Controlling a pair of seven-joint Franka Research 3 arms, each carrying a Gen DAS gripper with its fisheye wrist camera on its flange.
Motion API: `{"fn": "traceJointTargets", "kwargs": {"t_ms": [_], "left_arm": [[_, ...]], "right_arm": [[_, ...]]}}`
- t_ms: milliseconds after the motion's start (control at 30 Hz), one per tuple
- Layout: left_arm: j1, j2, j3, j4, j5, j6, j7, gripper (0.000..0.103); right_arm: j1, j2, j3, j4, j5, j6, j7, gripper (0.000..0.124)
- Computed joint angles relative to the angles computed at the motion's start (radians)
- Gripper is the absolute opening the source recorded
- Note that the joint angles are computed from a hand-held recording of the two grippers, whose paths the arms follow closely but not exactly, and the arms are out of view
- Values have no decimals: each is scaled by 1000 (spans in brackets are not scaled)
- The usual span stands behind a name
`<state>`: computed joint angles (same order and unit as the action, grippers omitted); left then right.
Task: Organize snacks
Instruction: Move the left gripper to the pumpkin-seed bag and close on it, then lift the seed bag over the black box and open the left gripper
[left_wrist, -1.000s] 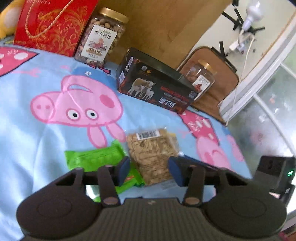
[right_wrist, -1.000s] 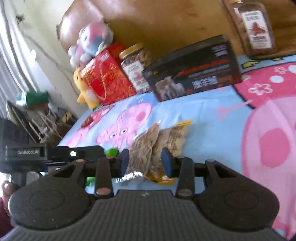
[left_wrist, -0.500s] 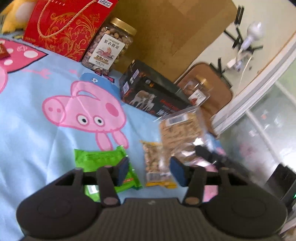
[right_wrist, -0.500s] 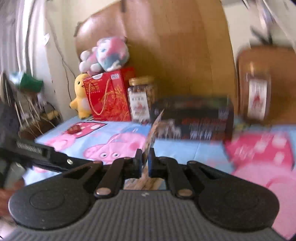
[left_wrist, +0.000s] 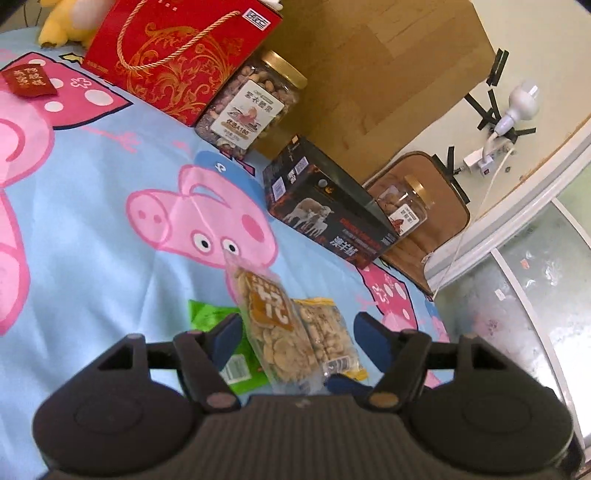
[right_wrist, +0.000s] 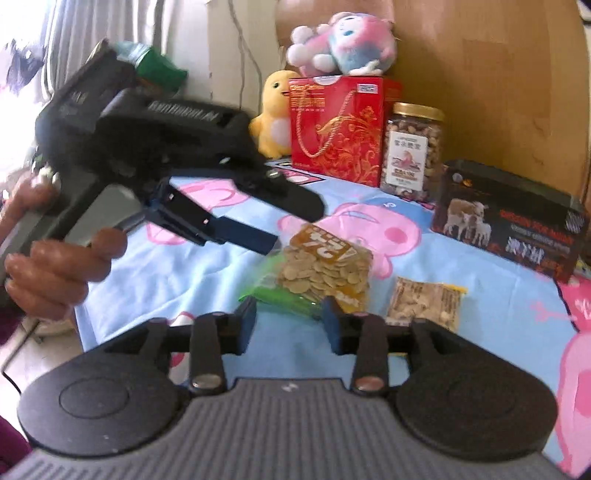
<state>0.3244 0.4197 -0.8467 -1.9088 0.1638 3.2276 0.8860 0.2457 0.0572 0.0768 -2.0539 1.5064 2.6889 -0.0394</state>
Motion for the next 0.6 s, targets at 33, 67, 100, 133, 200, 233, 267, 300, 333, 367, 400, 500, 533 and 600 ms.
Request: {"fn": "traceJointTargets", "kwargs": {"t_ms": [33,67,100,133,200,233,267,300,333,367,400,500,533,600], "left_arm": [[-1,1,2,2,-1,-4,-2,68],[-6,2,8,5,-2,-9,-2,68],[-11,4,12,10,-4,-16,0,65],[-10,10,9,16,-7,-28,8,60],[-17,15,11,26,-18,-48,30,50],[-23,13,14,27,-27,-56,42,49],[-38,7,31,27,-37,-60,49,49],[-52,2,44,28,-46,-65,57,49],[-69,-3,60,29,-55,-70,63,49],[-88,-9,80,30,-63,-70,68,49],[-105,-14,97,31,-71,-70,75,49],[-62,2,38,26,-124,-57,116,58],[-22,22,-10,26,-137,-50,136,62],[14,49,-52,30,-137,-44,150,62]], "right_arm": [[-5,2,-4,5,-8,-18,34,51],[-13,1,-11,5,-14,-44,69,53],[-21,-6,-16,-2,-14,-67,99,53],[-30,-5,-23,-1,-19,-90,139,53],[-40,-8,-28,-6,-27,-115,200,54],[-43,-4,-29,-4,-35,-118,224,54],[-44,6,-29,5,-55,-110,258,54],[-43,9,-26,8,-72,-98,280,54],[-44,14,-25,12,-84,-95,290,54],[-46,19,-24,16,-87,-97,300,54],[-49,23,-23,18,-79,-104,306,55],[-62,28,-24,24,-73,-142,332,60],[-64,30,-24,26,-80,-146,345,60],[-69,28,-25,27,-83,-167,368,61]]}}
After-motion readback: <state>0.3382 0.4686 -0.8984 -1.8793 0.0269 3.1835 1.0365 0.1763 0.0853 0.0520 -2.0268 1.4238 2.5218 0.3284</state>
